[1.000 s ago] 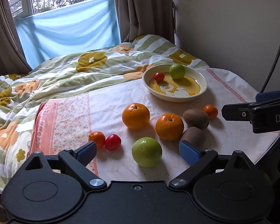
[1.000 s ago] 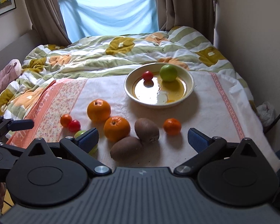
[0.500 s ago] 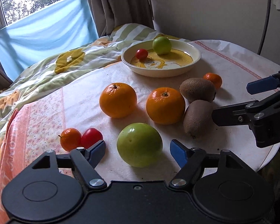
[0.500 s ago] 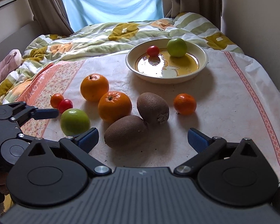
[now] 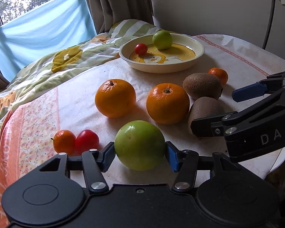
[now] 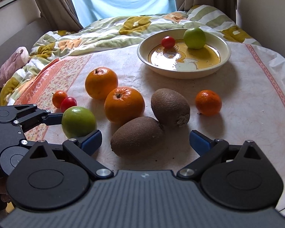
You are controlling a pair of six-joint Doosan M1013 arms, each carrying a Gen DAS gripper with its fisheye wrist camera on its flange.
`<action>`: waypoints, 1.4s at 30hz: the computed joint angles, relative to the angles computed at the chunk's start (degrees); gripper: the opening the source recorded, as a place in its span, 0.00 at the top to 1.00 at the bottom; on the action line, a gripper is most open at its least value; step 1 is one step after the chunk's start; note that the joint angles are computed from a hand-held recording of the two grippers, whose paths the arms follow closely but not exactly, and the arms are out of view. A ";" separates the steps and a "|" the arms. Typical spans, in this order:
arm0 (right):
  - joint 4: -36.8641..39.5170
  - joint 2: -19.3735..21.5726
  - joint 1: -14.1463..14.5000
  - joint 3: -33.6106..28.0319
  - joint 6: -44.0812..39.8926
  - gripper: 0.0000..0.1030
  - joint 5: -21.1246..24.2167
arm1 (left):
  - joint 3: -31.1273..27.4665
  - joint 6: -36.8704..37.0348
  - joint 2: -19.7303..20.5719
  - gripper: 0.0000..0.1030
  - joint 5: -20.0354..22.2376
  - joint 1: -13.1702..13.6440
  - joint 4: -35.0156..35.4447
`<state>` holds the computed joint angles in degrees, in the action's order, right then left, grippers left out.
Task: Organize fruits
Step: 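Move the left gripper back to the fruit and grasp another green apple, then grasp a brown kiwi with the right gripper while the left lifts the apple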
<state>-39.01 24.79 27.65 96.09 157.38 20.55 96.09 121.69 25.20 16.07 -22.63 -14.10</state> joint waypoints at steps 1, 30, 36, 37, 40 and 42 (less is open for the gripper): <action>0.89 0.06 -0.10 -0.05 -0.75 0.00 -0.32 | 0.00 -0.09 -0.02 0.41 0.06 0.00 0.13; 9.38 2.44 0.24 -3.48 -14.51 0.20 3.82 | 1.67 -10.36 -1.99 0.41 0.72 1.27 7.26; 12.82 1.59 0.49 -3.73 -17.02 0.20 3.45 | 1.88 -9.52 -3.15 0.41 0.72 1.41 5.70; 13.74 1.35 0.52 -3.83 -17.60 0.20 3.47 | 1.88 -9.40 -3.40 0.41 0.78 1.46 5.51; 12.70 0.58 0.96 -4.29 -16.91 0.20 4.38 | 1.86 -9.50 -4.26 0.41 0.91 1.58 5.26; 12.34 -0.05 1.07 -4.49 -16.43 0.20 4.67 | 1.78 -9.19 -4.94 0.41 1.10 1.72 4.59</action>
<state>-26.68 24.74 28.71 91.61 140.95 25.22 97.87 112.50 20.26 17.18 -20.91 -9.51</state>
